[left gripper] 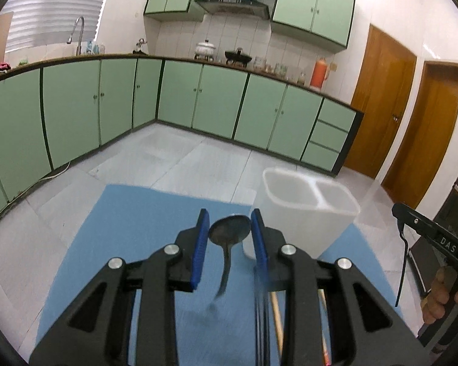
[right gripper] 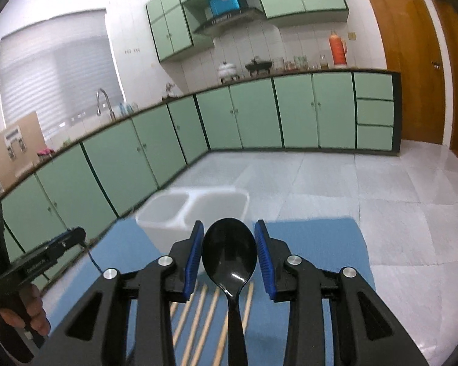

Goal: Organize utensils
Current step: 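Lift both spoons and drop them into the white holder with both tools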

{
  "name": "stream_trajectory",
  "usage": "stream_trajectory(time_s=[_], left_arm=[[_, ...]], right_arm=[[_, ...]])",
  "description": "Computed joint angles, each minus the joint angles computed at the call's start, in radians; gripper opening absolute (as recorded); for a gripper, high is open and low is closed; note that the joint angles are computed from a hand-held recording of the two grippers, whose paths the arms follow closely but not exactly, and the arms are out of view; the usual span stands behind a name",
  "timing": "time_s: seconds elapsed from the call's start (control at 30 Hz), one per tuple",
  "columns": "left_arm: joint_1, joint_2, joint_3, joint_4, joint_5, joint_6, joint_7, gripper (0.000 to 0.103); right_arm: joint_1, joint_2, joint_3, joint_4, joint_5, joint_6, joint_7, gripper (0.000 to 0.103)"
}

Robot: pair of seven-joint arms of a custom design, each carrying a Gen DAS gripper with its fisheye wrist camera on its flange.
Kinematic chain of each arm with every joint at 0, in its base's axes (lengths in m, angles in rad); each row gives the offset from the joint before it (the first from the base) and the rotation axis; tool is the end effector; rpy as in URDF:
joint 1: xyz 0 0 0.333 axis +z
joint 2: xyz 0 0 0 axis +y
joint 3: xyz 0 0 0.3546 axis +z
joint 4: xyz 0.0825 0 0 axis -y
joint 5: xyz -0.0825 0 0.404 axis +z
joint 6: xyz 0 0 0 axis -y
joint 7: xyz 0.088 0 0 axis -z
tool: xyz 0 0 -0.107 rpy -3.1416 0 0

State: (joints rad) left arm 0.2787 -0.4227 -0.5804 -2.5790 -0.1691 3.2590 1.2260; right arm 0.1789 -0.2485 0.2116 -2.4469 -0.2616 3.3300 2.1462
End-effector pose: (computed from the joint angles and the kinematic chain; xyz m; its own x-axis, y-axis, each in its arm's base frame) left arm 0.4371 -0.1468 0.5348 0.0126 -0.9782 0.2073 -0.4988 -0.1858 -0.8465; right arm 0.4504 0.2241 0.5534 0.2729 -0.9284 -0.2523 -0.4968 0.0885 -0.8633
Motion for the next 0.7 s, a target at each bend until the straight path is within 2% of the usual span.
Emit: stream_trajectory(time_s=[0.17, 0.27, 0.37, 0.47, 0.57, 0.6, 0.63, 0.7], left_arm=[[0.005, 0.012, -0.006, 0.046, -0.007, 0.031, 0.007, 0.027], [0.011, 0.033, -0.014, 0.087, -0.02, 0.052, 0.024, 0.027], [0.051, 0.052, -0.057, 0.139, -0.037, 0.071, 0.044, 0.027], [0.107, 0.081, -0.12, 0.196, -0.062, 0.099, 0.074, 0.027], [0.178, 0.118, -0.2, 0.258, -0.095, 0.113, 0.11, 0.027], [0.212, 0.13, -0.237, 0.278, -0.107, 0.117, 0.124, 0.027], [0.27, 0.148, -0.298, 0.304, -0.119, 0.119, 0.139, 0.027], [0.375, 0.176, -0.409, 0.344, -0.138, 0.115, 0.165, 0.027]], right_arm=[[0.088, 0.045, -0.102, 0.06, -0.015, 0.066, 0.008, 0.034], [0.091, 0.085, -0.11, 0.113, -0.011, 0.095, 0.002, 0.034], [0.107, 0.132, -0.134, 0.174, -0.021, 0.123, 0.017, 0.034], [0.082, 0.168, -0.101, 0.219, 0.042, 0.147, -0.038, 0.034], [0.086, 0.213, -0.099, 0.274, 0.088, 0.167, -0.075, 0.034], [0.09, 0.229, -0.103, 0.29, 0.097, 0.172, -0.084, 0.034], [0.099, 0.251, -0.1, 0.311, 0.151, 0.176, -0.135, 0.034], [0.14, 0.294, -0.111, 0.352, 0.298, 0.177, -0.283, 0.034]])
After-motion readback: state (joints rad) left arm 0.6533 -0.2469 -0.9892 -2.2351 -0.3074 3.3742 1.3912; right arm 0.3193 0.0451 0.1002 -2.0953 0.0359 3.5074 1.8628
